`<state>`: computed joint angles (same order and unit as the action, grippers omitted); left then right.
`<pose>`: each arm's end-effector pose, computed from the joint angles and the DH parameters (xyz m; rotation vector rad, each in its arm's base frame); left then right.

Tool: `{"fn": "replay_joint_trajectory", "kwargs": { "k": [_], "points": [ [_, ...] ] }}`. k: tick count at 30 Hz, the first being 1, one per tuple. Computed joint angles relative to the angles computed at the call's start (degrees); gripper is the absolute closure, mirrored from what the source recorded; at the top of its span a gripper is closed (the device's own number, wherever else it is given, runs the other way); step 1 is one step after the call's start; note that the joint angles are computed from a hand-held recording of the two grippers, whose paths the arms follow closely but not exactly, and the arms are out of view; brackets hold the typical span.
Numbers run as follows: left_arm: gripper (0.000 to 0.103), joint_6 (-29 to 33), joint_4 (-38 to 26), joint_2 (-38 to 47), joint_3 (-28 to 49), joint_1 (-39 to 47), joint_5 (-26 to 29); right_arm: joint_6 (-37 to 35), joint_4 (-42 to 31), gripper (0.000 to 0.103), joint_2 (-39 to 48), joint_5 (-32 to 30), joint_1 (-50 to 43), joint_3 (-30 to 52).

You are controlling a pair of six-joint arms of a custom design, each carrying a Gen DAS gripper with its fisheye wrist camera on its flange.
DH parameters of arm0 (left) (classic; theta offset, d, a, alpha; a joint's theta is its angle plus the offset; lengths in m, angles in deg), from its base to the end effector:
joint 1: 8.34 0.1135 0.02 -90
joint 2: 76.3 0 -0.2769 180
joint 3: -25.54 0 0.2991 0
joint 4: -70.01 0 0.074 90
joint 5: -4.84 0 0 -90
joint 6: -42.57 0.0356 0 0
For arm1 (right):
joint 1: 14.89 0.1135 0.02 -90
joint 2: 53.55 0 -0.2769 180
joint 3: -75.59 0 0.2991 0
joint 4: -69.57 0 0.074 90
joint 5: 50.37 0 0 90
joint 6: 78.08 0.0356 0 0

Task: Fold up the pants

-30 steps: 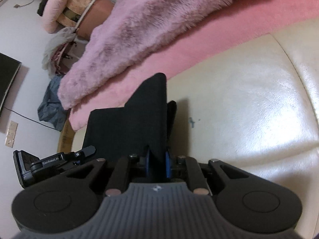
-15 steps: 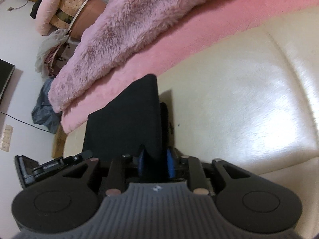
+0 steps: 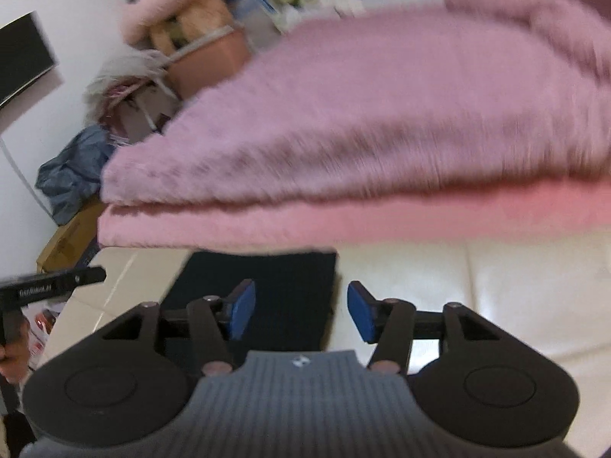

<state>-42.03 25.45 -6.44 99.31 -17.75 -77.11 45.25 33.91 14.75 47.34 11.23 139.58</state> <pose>0.3010 -0.0549 0.3227 0.3667 2.2498 -0.1968 0.2711 0.1276 0.2781 0.2159 2.2818 0.3960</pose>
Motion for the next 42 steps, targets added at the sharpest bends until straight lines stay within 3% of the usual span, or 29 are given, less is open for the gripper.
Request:
{"fn": "replay_joint_trajectory", "kwargs": {
  "k": [1,3,4,6,9,13,17,20,26,34,42],
  "points": [
    [0.044,-0.32,-0.81,-2.29,-0.02,-1.37,-2.08,-0.82,-1.56,0.039,-1.56,2.71,2.02,0.92],
    [0.035,-1.42,-1.00,-7.48,-1.23,-4.10,-5.91,-2.33,-4.68,0.038,-3.80,8.73,6.51,2.88],
    [0.026,-1.78,-0.75,-10.12,-2.26,-5.37,-7.42,-3.07,-6.48,0.034,-4.93,12.03,8.94,3.86],
    [0.019,-2.01,0.21,-15.48,-4.54,-7.81,-9.71,-3.69,-9.76,0.023,-6.90,18.66,14.10,5.51],
    [0.008,-1.19,1.58,-21.58,-7.35,-12.55,-14.27,-3.55,-13.52,0.022,-9.52,27.06,22.38,7.03],
    [0.004,0.65,1.49,-27.66,-10.67,-20.85,-23.39,0.80,-19.81,0.022,-10.76,37.05,33.43,8.88],
    [0.000,-1.19,-1.04,-31.60,-12.90,-26.97,-30.12,10.92,-28.58,0.021,-9.53,44.53,42.20,11.11],
    [0.000,-6.30,-6.06,-32.69,-13.02,-28.14,-30.20,26.35,-40.21,0.021,-5.56,51.21,48.79,14.23],
    [0.000,-13.50,-15.08,-34.71,-14.37,-30.83,-31.12,45.19,-56.36,0.021,3.08,50.37,55.44,17.90],
    [0.000,-20.32,-22.83,-35.16,-16.86,-33.45,-32.82,45.74,-47.90,0.021,6.28,40.94,54.44,12.40],
    [0.000,-23.46,-24.50,-34.14,-17.66,-37.66,-33.59,42.70,-41.42,0.021,5.48,36.32,51.71,8.56]
  ]
}}
